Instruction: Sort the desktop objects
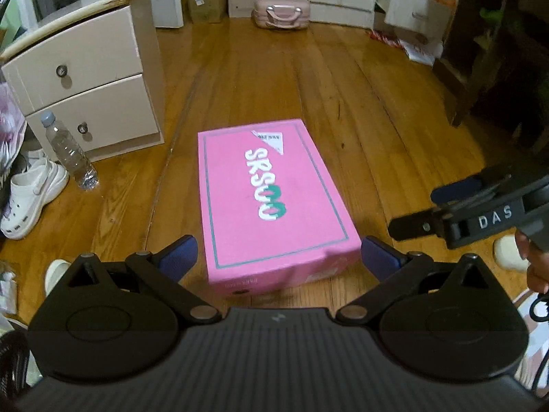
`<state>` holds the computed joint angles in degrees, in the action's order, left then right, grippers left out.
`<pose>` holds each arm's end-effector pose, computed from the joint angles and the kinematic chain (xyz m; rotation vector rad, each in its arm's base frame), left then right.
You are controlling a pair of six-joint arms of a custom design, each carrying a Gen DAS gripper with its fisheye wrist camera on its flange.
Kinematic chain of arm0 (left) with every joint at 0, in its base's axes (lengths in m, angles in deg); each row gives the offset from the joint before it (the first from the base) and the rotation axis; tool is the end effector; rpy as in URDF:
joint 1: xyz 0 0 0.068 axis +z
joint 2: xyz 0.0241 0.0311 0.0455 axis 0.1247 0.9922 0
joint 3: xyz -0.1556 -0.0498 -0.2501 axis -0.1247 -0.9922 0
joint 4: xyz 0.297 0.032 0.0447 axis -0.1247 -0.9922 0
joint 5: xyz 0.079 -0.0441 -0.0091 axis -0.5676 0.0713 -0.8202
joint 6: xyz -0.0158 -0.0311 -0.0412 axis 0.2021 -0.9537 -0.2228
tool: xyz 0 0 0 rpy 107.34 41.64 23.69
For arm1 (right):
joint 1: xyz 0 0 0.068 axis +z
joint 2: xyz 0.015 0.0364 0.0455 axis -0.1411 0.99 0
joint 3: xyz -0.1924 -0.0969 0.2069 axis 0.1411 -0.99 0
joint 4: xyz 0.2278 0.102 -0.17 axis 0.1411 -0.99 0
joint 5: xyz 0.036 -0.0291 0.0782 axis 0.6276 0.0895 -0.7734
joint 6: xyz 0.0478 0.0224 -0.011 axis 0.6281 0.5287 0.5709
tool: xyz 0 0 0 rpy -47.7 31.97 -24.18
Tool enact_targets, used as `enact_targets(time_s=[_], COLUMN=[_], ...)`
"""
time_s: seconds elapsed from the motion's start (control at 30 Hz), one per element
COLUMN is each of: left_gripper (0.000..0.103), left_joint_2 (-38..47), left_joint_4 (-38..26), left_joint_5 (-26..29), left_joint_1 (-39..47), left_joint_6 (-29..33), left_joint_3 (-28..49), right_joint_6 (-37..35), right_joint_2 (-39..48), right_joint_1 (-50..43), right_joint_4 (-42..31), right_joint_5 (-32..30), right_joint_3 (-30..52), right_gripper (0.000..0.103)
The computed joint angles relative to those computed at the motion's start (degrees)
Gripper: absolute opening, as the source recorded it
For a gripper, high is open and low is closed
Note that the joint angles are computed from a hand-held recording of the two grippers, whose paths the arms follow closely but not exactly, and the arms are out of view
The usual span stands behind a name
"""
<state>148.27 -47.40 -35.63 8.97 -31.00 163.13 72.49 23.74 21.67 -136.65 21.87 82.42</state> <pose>0.3245 -0.0084 0.4255 1.1363 2.2607 -0.4278 0.2347 0.1372 0.4333 0.2176 2.3432 0.7305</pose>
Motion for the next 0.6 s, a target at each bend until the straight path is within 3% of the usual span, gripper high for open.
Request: enact_targets(time_s=[0.17, 0.33, 0.47, 0.6], left_gripper=[0.103, 0.103, 0.103, 0.103], left_joint_2=[-3.3, -8.2, -9.8, -11.7], left_joint_4=[2.0, 8.6, 9.3, 11.9], left_joint_5=[-1.6, 0.7, 0.1, -0.1], left_joint_1=[-0.5, 0.4, 0.2, 0.1], left_joint_6=[1.2, 1.2, 1.9, -2.0], left_joint_3=[-4.8, -11.9, -14.0, -16.8], right_joint_6=[0.3, -1.3, -1.3, -1.6], right_joint_2=[0.1, 1.1, 1.8, 2.4], right_joint_1=[0.7, 2.8, 3.4, 3.6], right_joint_4=[-0.5, -1.8, -2.2, -2.8], right_joint_5=[-0.2, 2.9, 3.2, 3.6], right_joint_3=[-1.4, -0.1, 0.2, 0.4], right_gripper=[0.093, 0.093, 0.093, 0.093])
